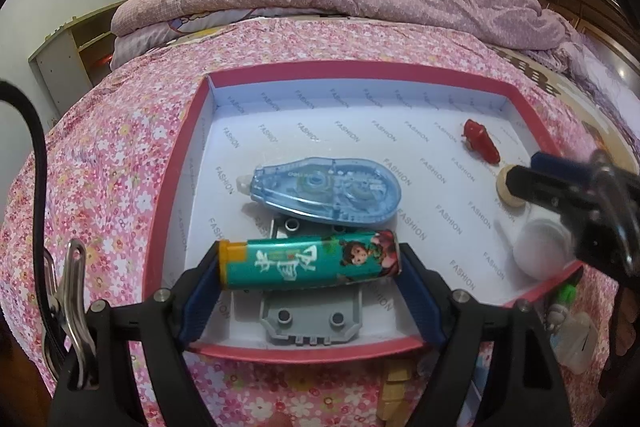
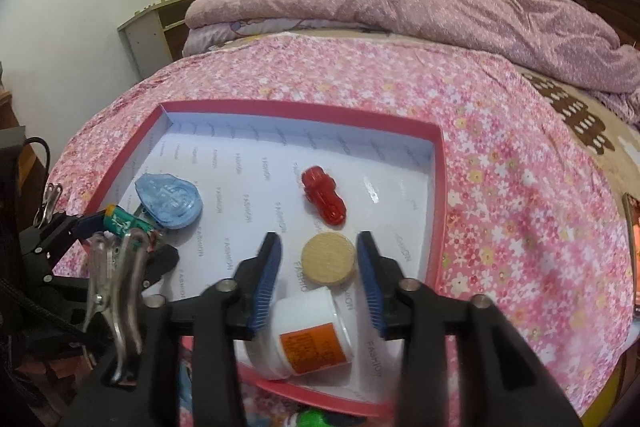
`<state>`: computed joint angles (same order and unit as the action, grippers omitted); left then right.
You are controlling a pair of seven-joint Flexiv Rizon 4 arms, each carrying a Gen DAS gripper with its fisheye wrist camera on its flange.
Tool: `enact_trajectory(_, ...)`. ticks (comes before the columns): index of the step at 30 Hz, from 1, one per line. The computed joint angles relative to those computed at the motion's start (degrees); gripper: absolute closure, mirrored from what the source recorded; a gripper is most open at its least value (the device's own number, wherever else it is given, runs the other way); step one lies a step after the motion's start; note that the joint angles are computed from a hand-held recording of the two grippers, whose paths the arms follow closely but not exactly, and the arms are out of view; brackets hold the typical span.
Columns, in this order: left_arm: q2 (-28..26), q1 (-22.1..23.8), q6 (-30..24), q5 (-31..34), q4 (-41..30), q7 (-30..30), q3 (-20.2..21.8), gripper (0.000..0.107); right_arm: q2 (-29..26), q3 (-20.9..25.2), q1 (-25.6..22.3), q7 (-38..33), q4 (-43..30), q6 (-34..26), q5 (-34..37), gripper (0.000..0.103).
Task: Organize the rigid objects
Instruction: 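Lower and release the tube and disc inside the box with both tools, then move both tools back toward the remaining objects beside the box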
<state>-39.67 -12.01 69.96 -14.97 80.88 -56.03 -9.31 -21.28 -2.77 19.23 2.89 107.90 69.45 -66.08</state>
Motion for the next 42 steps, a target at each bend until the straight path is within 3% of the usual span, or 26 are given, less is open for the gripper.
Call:
enact_trajectory(7, 1.37, 1.31, 2.13, -0.92, 1.86, 2.72, -2.16, 0.011, 1.35, 0.28, 0.21, 2.78, 0.20, -1.36, -4.24, 0.045)
enact_trajectory(14, 3.38, 2.44, 3.63, -3.07, 4.55, 5.82, -4.32, 0.011, 2.59, 1.66, -0.54, 4.53, 1.30, -1.43, -5.29, 0.045)
enact_trajectory(28, 7.55, 4.94, 1.17, -10.51, 10.06, 11.13, -7.21, 0.011, 5.17, 3.61, -1.23, 9.75, 4.40, -1.07, -8.60, 0.045)
enact_trajectory(42, 10.13, 5.45, 1.03, -14.55, 14.15, 14.61, -6.85, 0.011, 7.04, 5.69, -1.02, 11.26, 7.23, -1.77, -8.80, 0.045)
